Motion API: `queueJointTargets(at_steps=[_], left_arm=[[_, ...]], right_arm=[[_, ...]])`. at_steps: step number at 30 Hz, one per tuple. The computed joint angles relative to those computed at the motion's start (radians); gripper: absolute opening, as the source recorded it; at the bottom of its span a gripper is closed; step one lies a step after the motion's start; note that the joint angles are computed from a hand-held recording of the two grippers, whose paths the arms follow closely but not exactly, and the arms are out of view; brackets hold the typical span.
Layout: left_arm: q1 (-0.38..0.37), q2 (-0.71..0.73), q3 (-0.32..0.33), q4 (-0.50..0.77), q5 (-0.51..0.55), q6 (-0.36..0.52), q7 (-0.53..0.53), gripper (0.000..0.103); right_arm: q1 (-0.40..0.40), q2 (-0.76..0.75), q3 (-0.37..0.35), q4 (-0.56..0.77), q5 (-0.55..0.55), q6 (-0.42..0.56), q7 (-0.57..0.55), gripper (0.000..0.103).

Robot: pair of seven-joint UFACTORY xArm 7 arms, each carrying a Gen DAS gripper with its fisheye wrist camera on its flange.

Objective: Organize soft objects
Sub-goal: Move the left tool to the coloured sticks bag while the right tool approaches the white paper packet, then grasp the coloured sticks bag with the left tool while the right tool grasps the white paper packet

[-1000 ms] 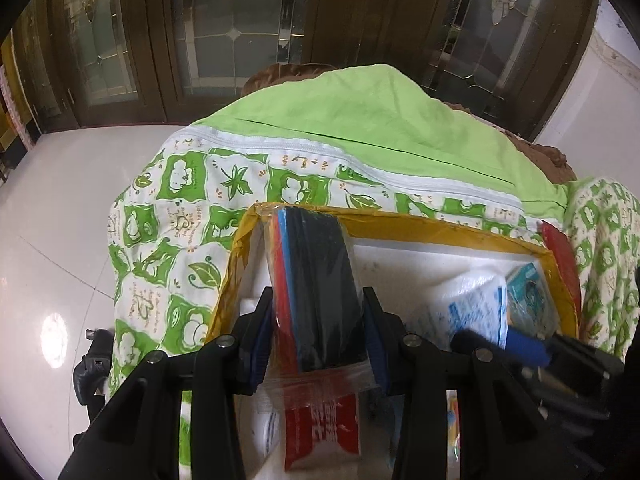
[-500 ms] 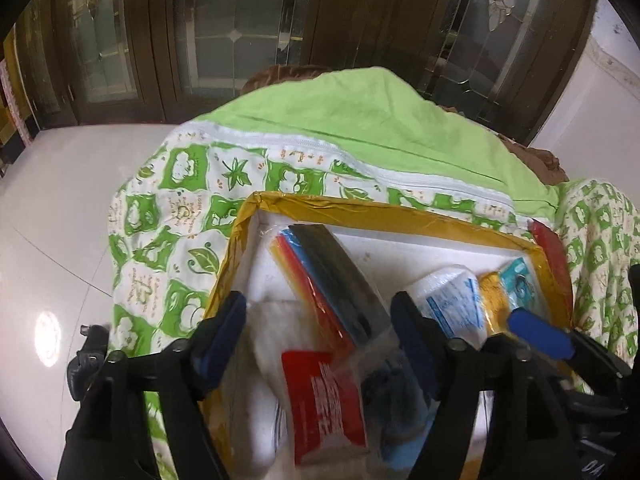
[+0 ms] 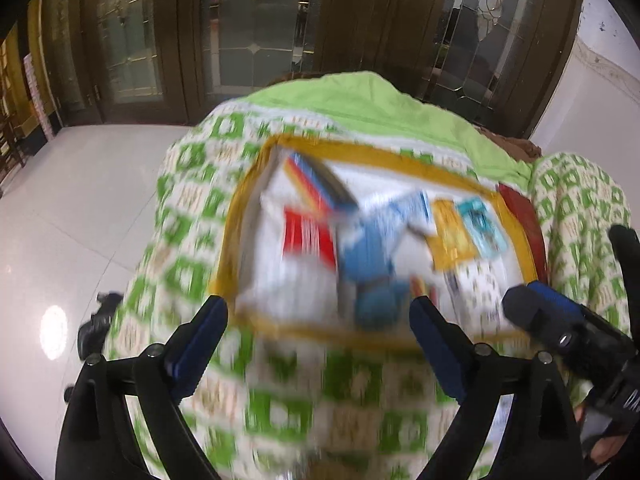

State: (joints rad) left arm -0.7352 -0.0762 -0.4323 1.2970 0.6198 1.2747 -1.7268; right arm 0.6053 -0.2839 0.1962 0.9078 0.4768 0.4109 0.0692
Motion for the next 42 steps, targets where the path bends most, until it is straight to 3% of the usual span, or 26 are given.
queueJointTargets(at_steps=[5, 9, 14, 17, 22, 27, 42], left_arm=[[-0.07, 0.028, -0.053, 0.01, 0.007, 0.083, -0.109, 0.092], [-0.133, 0.035, -0.073, -0.011, -0.006, 0.103, -0.191, 0.092], [-0.178, 0.02, -0.087, -0.058, 0.009, 0.066, -0.32, 0.092], [-0.193, 0.043, -0.093, -0.035, 0.016, 0.087, -0.325, 0.092], [-0.231, 0.069, -0.08, -0.013, 0.027, 0.119, -0.323, 0.092], [-0.222, 0.036, -0.068, -0.072, -0.01, 0.068, -0.349, 0.092], [-0.218, 0.051, -0.067, -0.068, -0.011, 0.064, -0.327, 0.092]], right_arm=[[0.062, -0.15, -0.043, -0.136, 0.108, 0.033, -0.046, 0.091], [0.082, -0.276, -0.054, -0.229, 0.126, 0.068, -0.036, 0.091], [0.092, -0.439, -0.045, -0.344, 0.091, 0.126, 0.006, 0.092], [0.082, -0.5, -0.031, -0.387, 0.044, 0.144, 0.036, 0.092], [0.057, -0.511, -0.025, -0.402, -0.02, 0.154, 0.092, 0.092], [0.059, -0.503, -0.021, -0.404, -0.063, 0.157, 0.109, 0.092], [0.065, -0.46, -0.018, -0.388, -0.102, 0.167, 0.124, 0.092]])
